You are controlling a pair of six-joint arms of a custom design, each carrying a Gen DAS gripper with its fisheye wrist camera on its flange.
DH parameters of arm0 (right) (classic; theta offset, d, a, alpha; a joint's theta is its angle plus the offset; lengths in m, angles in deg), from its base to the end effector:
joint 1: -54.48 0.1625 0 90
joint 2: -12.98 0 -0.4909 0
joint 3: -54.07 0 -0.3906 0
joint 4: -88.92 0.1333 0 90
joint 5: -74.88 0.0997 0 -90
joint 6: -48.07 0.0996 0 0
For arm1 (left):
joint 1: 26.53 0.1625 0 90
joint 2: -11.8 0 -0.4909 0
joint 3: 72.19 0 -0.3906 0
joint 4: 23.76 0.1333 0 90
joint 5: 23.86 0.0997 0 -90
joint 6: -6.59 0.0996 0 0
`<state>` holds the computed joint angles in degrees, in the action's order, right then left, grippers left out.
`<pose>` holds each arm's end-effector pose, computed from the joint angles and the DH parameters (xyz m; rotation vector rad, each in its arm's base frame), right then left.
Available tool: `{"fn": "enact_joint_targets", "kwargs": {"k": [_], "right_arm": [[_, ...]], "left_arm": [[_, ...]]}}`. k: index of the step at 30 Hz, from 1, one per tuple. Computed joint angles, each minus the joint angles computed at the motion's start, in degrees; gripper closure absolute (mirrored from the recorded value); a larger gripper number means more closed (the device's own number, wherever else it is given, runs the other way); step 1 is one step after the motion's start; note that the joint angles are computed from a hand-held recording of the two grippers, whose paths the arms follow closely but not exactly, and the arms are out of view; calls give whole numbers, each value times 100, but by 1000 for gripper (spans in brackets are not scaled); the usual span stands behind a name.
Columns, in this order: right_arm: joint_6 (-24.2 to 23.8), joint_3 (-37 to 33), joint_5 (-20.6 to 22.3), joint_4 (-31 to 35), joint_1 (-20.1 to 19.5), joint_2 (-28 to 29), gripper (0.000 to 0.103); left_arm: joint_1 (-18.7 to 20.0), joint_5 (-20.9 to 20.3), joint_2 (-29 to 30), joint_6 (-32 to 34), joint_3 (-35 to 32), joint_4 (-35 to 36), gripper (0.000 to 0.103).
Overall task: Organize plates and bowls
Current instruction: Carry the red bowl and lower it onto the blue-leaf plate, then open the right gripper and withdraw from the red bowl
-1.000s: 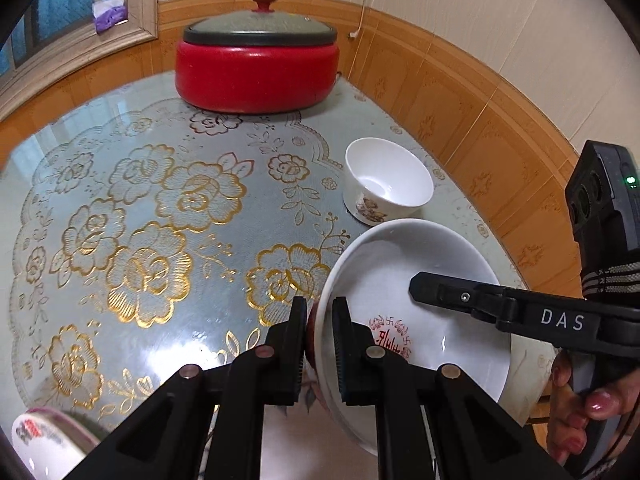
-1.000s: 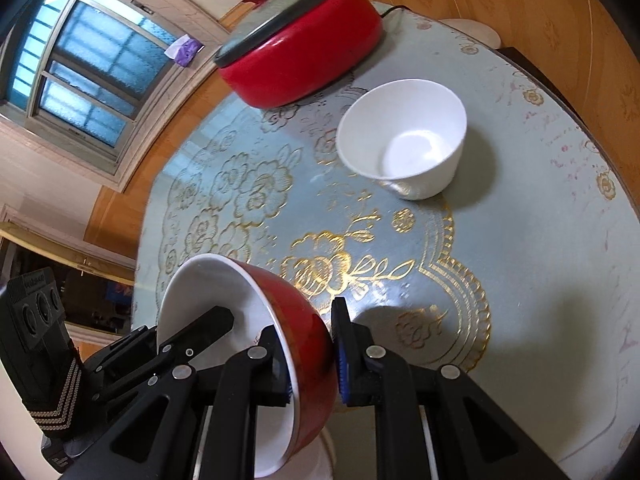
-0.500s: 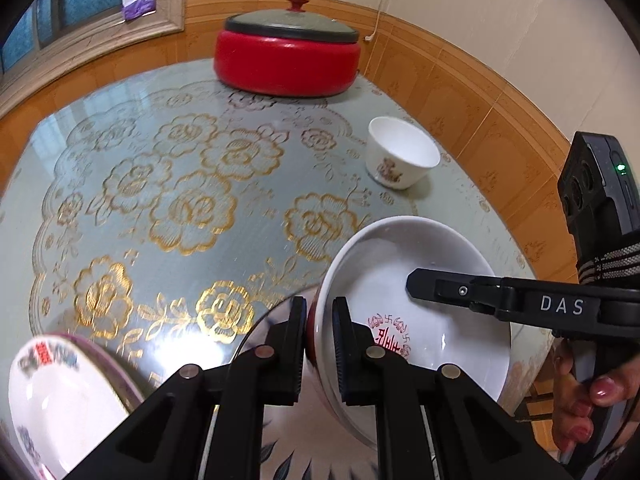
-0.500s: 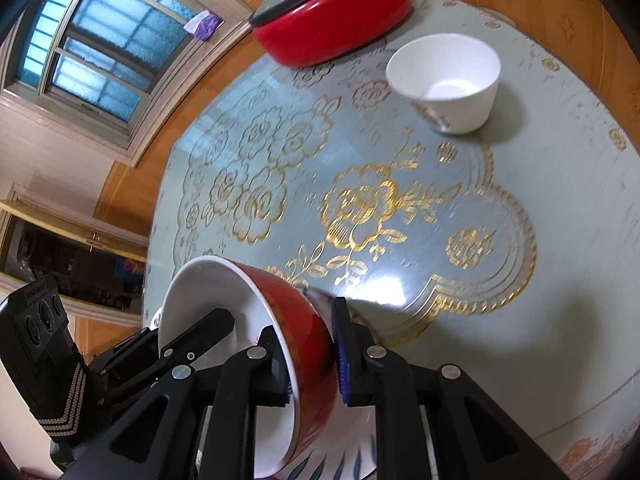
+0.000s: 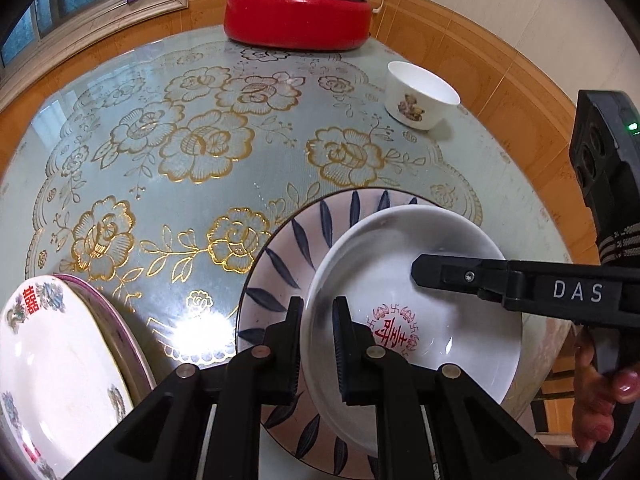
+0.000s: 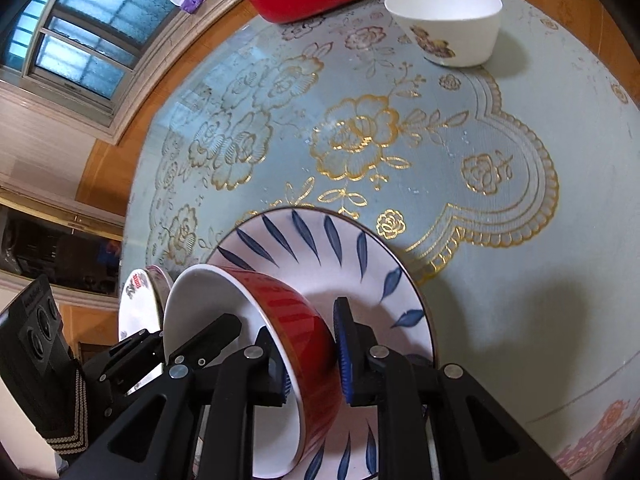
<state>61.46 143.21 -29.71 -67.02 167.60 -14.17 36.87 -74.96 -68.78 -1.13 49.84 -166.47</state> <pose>0.3847 -0.6255 -0.0476 0.2343 -2.9044 0.2123 -0.0425 -0.5223 0.3317 0.3247 2.4846 -0.4968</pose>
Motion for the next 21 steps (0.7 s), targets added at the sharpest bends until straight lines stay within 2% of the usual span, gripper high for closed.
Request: {"fn": "enact_joint_targets", "kwargs": {"k": [7, 15, 18, 21], "right_arm": [[18, 17, -249, -97, 38, 93, 84], [-166, -47, -539, -265, 129, 199, 81], [-326, -95, -773, -326, 204, 250, 81], [-391, -107, -783, -365, 224, 247, 81]], "left_arm": [[76, -43, 100, 45, -21, 51, 86], [130, -70, 163, 78, -52, -19, 85], [97, -11, 132, 139, -7, -115, 82], [66, 23, 95, 188, 29, -262, 81]]}}
